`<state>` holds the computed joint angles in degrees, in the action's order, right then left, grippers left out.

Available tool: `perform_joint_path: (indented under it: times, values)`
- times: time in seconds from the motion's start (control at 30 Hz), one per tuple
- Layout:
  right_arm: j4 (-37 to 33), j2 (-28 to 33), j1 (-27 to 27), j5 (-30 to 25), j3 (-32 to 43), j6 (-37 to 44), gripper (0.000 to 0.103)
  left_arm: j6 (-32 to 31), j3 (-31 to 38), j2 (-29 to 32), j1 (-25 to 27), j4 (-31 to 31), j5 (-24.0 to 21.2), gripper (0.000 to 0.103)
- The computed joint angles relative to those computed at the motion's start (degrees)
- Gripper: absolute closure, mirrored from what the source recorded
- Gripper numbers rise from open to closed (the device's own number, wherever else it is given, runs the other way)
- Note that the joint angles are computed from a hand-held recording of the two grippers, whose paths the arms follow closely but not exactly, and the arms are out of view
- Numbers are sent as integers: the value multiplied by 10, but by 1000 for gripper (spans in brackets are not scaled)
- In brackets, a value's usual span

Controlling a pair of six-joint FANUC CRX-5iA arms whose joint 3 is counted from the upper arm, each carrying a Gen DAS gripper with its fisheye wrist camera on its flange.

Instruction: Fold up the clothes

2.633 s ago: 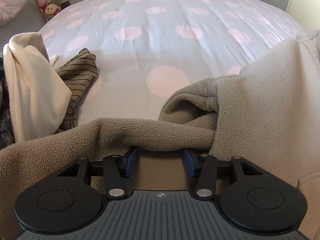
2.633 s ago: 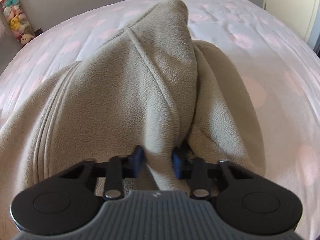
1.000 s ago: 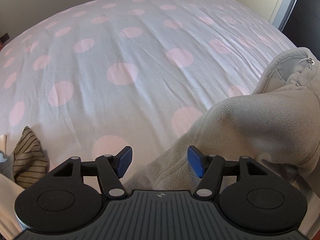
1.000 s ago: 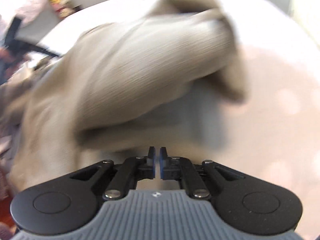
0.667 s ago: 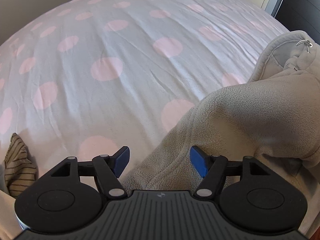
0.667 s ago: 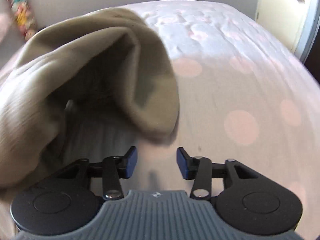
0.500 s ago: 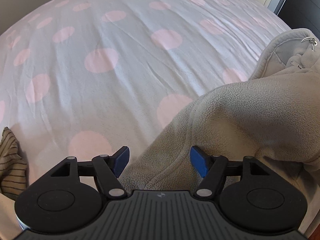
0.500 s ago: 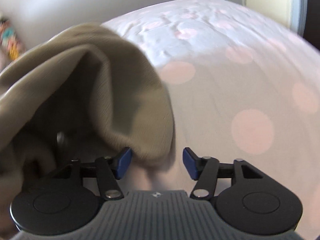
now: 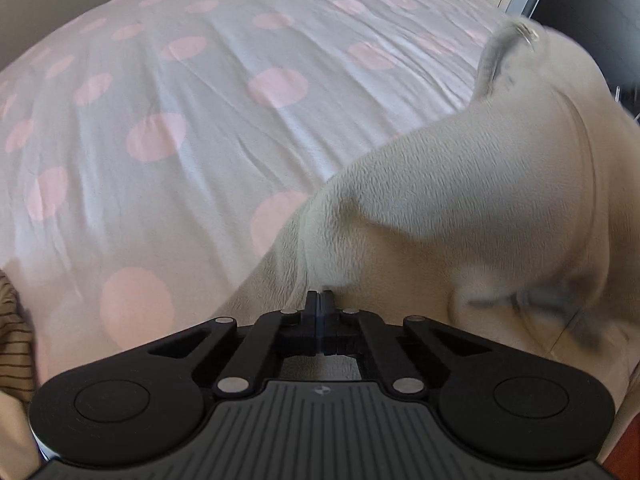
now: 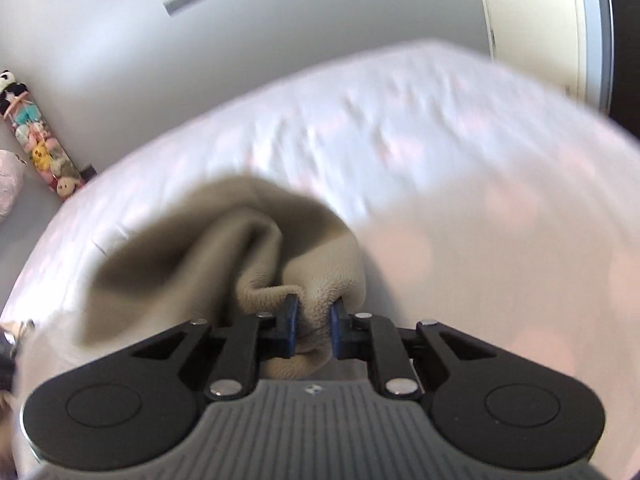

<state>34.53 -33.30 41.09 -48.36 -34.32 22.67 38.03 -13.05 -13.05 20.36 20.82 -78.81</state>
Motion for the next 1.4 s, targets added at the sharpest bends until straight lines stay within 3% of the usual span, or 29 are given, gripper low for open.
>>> perform_joint_path:
  times: [0.17,0.37,0.53,0.7,0.83,0.87,0.9,0.97,1.07,1.23,1.4]
  values:
    - [105,83,27,-12,112,37,86,-26,-12,-21,47,25,-25,103]
    - [158,192,72,-13,265,141,86,-58,-7,-28,121,69,-52,103]
    - [158,268,91,70,362,217,87,-60,7,-12,154,86,-50,103]
    - [225,288,90,131,374,193,88,-62,3,2,165,73,-40,101]
    - [228,333,92,27,413,213,86,-54,1,12,169,47,-43,87]
    - [234,345,92,-10,421,213,77,-55,1,12,168,39,-42,85]
    - [233,349,88,-30,421,211,68,-57,0,11,168,33,-42,81]
    - [220,346,75,-42,411,204,61,-61,-2,12,169,27,-42,75]
    - [192,337,61,-61,394,207,61,-61,-2,12,167,21,-41,56]
    - [150,293,50,-82,324,210,55,-63,14,19,151,-21,-64,45]
    - [100,207,68,-105,210,169,52,-59,18,13,137,-75,-71,36]
